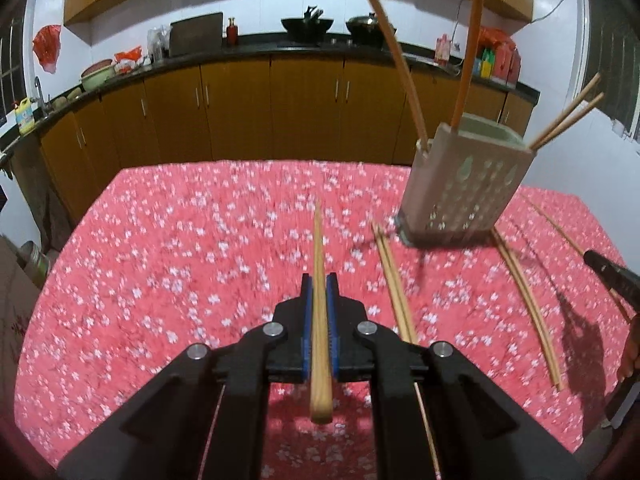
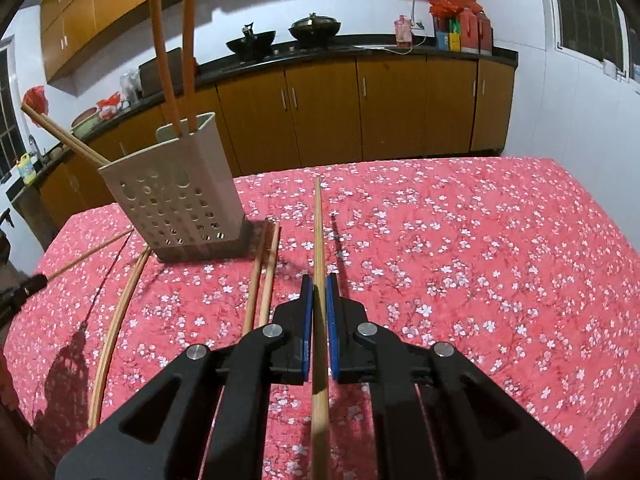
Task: Organize utensils
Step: 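Lift the left gripper's chopstick toward the holder while the right gripper lifts its own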
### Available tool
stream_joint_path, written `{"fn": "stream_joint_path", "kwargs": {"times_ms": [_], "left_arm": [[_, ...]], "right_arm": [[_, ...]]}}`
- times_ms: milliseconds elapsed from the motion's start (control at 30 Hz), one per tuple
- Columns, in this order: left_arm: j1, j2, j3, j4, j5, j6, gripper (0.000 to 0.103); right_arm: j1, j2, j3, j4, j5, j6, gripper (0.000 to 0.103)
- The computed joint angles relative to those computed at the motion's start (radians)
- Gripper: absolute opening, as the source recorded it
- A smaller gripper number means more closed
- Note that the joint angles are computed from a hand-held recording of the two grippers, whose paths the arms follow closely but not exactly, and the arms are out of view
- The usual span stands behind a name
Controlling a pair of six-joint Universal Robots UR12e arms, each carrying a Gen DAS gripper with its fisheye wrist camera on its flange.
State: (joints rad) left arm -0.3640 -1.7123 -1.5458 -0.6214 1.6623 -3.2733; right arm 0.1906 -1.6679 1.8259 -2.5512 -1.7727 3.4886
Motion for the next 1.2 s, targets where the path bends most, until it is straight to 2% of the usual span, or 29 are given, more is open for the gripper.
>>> {"fn": "stream_joint_path", "kwargs": {"times_ms": [167, 333, 533, 567, 633, 667, 700, 733, 833, 900, 967, 1033, 1200], "left_arm": [[-0.003, -0.006, 0.003, -0.021, 0.002, -0.008, 0.008], [-0.005, -0.011, -0.011, -0.041, -0.005, -0.023, 0.008], [-0.002, -0.019, -0.022, -0.073, -0.018, -0.040, 0.008], [-0.002, -0.021, -0.023, -0.079, -0.020, -0.042, 0.008], [-0.004, -0.025, -0.024, -0.088, -0.021, -0.042, 0.008], [-0.004, -0.026, -0.024, -0.091, -0.022, -0.042, 0.008], [-0.005, -0.028, -0.024, -0.095, -0.025, -0.042, 0.008], [-0.005, -0.028, -0.025, -0.097, -0.026, -0.042, 0.008], [-0.005, -0.028, -0.027, -0.101, -0.027, -0.043, 0.008], [-0.005, -0.027, -0.029, -0.097, -0.026, -0.046, 0.008], [-0.005, -0.024, -0.028, -0.091, -0.026, -0.050, 0.008], [-0.003, -0.020, -0.028, -0.080, -0.025, -0.049, 0.008], [0.001, -0.001, -0.027, -0.030, -0.017, -0.045, 0.008]], "right_arm": [[-0.001, 0.037, -0.008, 0.057, 0.002, -0.012, 0.007], [-0.012, 0.060, -0.006, 0.083, 0.037, 0.004, 0.008], [-0.015, 0.052, 0.003, 0.090, 0.061, -0.003, 0.009], [-0.014, 0.048, 0.006, 0.094, 0.064, -0.003, 0.010], [-0.012, 0.038, 0.013, 0.097, 0.067, -0.002, 0.019], [-0.010, 0.032, 0.018, 0.097, 0.068, -0.002, 0.028], [-0.007, 0.029, 0.021, 0.099, 0.064, -0.004, 0.032], [-0.005, 0.026, 0.023, 0.103, 0.059, -0.008, 0.032], [0.006, 0.016, 0.030, 0.113, 0.035, -0.025, 0.031], [0.009, 0.014, 0.032, 0.120, 0.019, -0.035, 0.015], [0.002, 0.010, 0.030, 0.132, 0.029, -0.034, 0.008], [0.002, 0.007, 0.029, 0.128, 0.022, -0.032, 0.008], [0.000, -0.016, 0.026, 0.052, 0.008, -0.034, 0.007]]}}
